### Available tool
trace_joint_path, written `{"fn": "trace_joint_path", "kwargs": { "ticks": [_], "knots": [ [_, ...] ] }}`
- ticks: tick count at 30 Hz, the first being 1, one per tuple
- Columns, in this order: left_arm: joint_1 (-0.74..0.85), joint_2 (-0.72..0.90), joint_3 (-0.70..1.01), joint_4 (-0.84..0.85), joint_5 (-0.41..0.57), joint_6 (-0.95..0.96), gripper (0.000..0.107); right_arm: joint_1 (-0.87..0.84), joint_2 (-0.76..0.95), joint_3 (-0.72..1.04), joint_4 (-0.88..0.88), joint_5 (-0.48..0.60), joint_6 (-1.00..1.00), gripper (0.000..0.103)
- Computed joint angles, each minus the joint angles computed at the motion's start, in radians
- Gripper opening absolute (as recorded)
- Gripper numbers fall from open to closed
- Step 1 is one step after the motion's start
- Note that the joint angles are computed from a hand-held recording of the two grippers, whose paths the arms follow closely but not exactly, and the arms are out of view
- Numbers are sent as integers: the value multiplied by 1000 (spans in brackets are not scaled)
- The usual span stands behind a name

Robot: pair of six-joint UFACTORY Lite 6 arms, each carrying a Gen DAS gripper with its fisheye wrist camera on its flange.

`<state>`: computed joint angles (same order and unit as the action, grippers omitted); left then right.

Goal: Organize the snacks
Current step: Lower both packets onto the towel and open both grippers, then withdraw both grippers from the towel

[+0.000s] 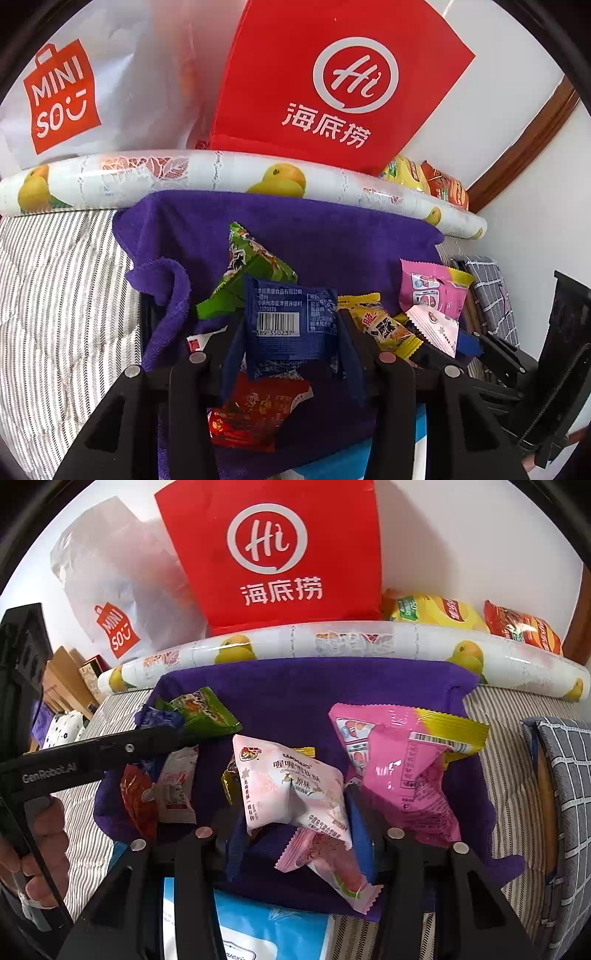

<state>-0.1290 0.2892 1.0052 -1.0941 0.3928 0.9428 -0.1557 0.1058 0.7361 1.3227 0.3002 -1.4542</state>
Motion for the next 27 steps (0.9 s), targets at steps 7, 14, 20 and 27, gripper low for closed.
{"fn": "trace_joint_path", "kwargs": {
  "ticks": [7, 14, 20, 27],
  "knots": [
    [-1, 22, 7, -62, 5, 59, 47, 5, -40, -25, 40, 1, -53, 63],
    [4, 1, 7, -36, 28, 40, 54, -17, -188, -98, 33, 24, -46, 71],
    [18, -143, -75, 38, 35, -21, 60, -23, -374, -187, -165, -17, 181, 71],
    [65, -399, -217, 191, 85, -157, 60, -108, -728, -350, -436, 89, 445, 70]
  ]
}}
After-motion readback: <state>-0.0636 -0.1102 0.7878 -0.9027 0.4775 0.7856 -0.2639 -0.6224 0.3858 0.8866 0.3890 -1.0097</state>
